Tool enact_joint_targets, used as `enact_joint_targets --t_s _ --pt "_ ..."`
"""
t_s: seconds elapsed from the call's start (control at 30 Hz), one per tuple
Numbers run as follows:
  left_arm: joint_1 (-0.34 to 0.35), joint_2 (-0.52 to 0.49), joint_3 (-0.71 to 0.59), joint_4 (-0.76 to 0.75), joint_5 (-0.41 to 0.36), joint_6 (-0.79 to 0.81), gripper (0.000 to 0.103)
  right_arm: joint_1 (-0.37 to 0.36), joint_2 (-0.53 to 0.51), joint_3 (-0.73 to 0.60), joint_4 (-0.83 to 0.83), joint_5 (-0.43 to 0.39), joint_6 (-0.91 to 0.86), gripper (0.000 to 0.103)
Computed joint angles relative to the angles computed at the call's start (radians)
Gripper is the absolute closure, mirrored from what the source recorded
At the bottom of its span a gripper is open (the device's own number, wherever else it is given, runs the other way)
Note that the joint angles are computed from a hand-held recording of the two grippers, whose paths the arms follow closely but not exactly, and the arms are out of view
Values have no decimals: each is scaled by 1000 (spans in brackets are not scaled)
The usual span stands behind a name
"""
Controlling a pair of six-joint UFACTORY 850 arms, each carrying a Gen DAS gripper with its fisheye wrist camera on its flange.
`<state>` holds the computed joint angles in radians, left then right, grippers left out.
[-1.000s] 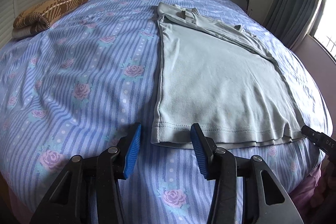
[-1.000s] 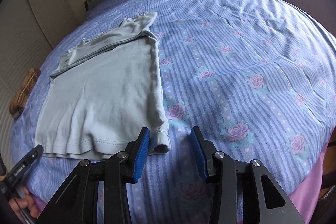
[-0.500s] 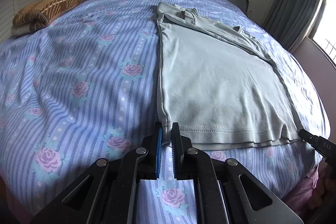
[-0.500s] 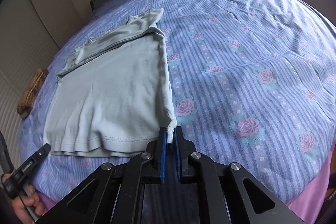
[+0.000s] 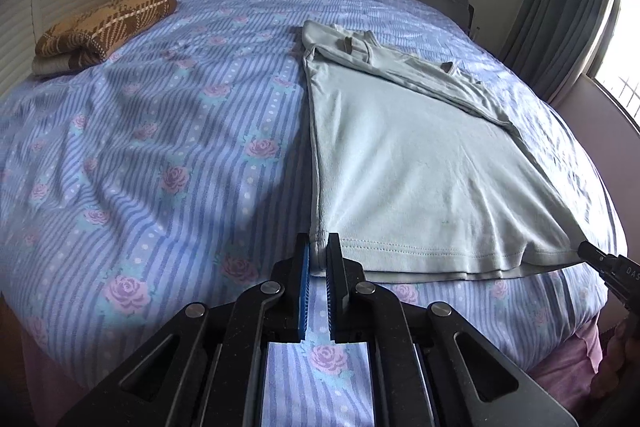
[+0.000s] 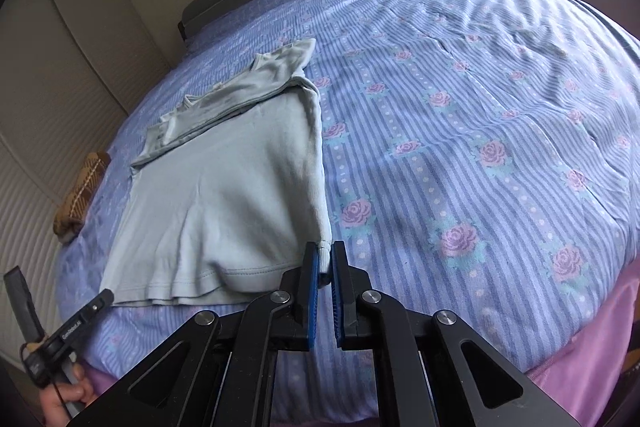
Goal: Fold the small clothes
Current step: 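Lift the hem with both tools and fold it toward the collar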
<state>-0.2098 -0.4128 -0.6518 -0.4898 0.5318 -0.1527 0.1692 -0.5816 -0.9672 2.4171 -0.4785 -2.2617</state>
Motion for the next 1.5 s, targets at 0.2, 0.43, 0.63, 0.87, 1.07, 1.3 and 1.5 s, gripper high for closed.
enact_joint_targets --t_s 0.2,0.43,0.63,0.87,1.07,1.3,1.5 --pt "17 55 1 58 3 -73 94 -4 34 4 8 -49 16 96" --pt "49 80 -51 52 4 -34 94 -9 40 -60 15 -59 36 96" --pt "100 39 -165 78 -22 -35 94 4 -18 -192 -18 -30 113 96" --pt "166 -93 -378 56 -69 29 94 30 -162 -452 -54 76 223 96" --pt "214 -250 -585 51 -164 46 94 53 -360 -760 -311 196 510 96" --pt "235 -394 -776 -25 -275 156 94 59 -554 -1063 -895 256 1110 96" --pt "241 -476 -873 -131 -320 280 94 60 -654 -1213 -1309 249 1533 96"
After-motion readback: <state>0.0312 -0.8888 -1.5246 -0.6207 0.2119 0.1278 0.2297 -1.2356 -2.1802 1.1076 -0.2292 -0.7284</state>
